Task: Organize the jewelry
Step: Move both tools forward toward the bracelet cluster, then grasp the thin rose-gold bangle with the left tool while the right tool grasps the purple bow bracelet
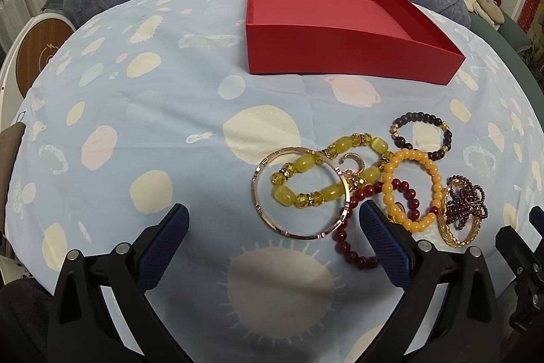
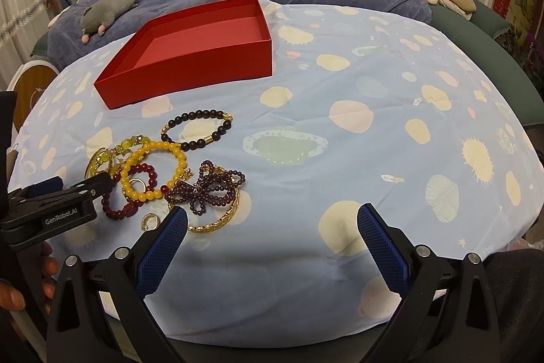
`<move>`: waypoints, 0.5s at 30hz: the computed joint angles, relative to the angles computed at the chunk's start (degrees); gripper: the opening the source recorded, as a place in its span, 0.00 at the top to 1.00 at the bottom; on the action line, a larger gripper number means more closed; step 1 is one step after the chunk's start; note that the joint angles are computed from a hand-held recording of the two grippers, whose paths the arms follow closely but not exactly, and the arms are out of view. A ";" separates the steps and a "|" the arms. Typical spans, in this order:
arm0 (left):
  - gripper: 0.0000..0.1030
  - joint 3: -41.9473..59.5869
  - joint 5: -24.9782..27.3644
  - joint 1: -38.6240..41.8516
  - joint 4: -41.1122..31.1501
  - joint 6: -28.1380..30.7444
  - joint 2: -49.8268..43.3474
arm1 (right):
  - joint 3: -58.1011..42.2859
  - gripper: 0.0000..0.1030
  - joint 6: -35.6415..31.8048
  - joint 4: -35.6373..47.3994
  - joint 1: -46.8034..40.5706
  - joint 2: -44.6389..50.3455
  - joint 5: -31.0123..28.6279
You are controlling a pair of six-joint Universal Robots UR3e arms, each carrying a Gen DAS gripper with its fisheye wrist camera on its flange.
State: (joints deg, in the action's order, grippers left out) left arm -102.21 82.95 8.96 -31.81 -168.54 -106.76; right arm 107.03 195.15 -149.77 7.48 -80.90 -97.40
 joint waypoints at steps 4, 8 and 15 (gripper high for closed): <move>0.20 0.61 -1.70 0.29 -0.22 0.32 -0.80 | 0.05 0.07 0.38 0.13 -0.37 0.03 0.66; 0.35 -0.20 -3.56 0.57 0.76 1.32 -0.19 | -0.04 0.07 0.18 0.13 -0.24 0.18 0.86; 0.46 -0.88 -6.88 1.52 -0.55 1.67 1.27 | -0.30 0.07 -0.27 0.55 -0.07 0.06 1.07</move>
